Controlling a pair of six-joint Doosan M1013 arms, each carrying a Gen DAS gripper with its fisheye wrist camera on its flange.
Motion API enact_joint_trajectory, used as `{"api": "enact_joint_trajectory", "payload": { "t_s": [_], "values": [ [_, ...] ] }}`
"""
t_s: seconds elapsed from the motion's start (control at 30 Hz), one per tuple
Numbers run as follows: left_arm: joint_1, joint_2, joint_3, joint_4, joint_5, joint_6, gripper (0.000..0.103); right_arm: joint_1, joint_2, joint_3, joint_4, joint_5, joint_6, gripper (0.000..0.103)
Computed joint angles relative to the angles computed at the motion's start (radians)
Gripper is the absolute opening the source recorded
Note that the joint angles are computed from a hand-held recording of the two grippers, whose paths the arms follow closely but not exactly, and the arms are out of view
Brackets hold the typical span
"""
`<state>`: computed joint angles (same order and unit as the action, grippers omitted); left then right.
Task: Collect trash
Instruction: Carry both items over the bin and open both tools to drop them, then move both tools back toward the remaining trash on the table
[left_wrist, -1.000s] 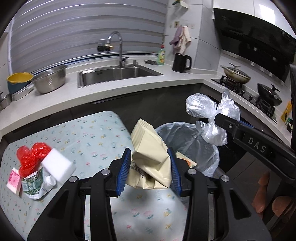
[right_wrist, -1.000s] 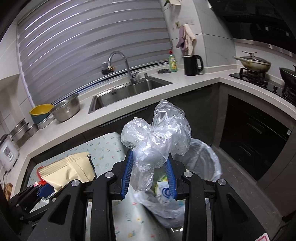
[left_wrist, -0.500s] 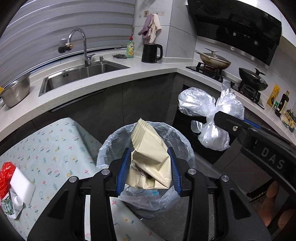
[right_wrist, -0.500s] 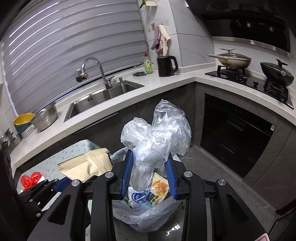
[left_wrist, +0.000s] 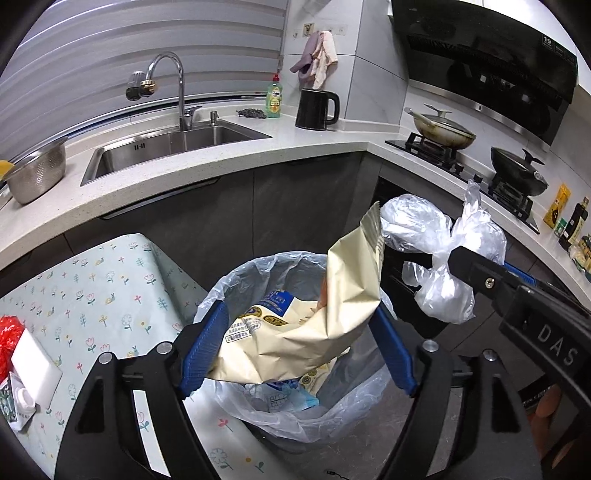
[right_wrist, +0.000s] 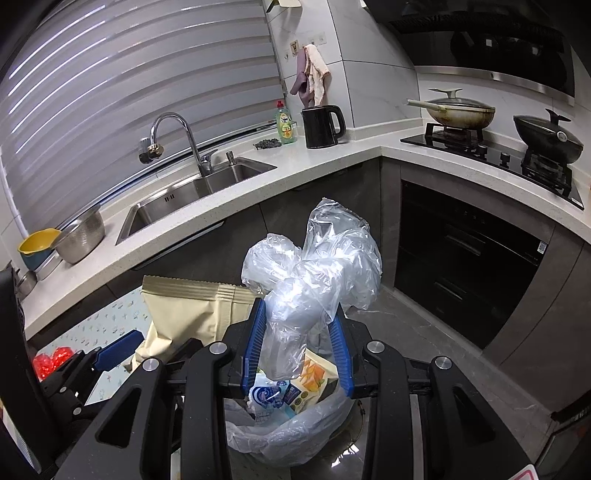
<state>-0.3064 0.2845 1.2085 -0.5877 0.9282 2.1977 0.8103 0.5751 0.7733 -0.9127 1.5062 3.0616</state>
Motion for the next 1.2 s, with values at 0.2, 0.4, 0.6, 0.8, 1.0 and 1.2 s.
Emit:
{"api": "enact_joint_trajectory", "payload": {
  "t_s": [0.2, 0.4, 0.6, 0.8, 1.0, 1.2],
  "values": [
    [0.016, -0.005, 0.005, 0.021, -0.030, -0.021, 0.076, -0.009, 0.014, -0.022, 0.009, -0.010, -0.021, 0.033],
    [0.021, 0.011, -0.019, 0.033, -0.020, -0.043, 0.076, -0.013, 0.029, -0.050, 0.002, -0.013, -0.043, 0.033],
    [0.013, 0.018, -0.029, 0.040, -0.024, -0.029, 0.076, -0.014, 0.030, -0.060, -0.008, 0.003, -0.051, 0.033],
    [0.030, 0.014, -0.026, 0.005, -0.027, -0.029, 0.076, -0.018, 0.039, -0.071, 0.011, 0.007, -0.076, 0.034],
    [0.049, 0.009, -0.022, 0.019, -0.042, -0.061, 0.076, -0.020, 0.063, -0.105, 0.027, -0.009, -0.099, 0.038],
    [0.067, -0.003, -0.009, 0.026, -0.068, -0.074, 0.082, -0.013, 0.109, -0.184, -0.011, 0.016, -0.141, 0.065]
  ]
}}
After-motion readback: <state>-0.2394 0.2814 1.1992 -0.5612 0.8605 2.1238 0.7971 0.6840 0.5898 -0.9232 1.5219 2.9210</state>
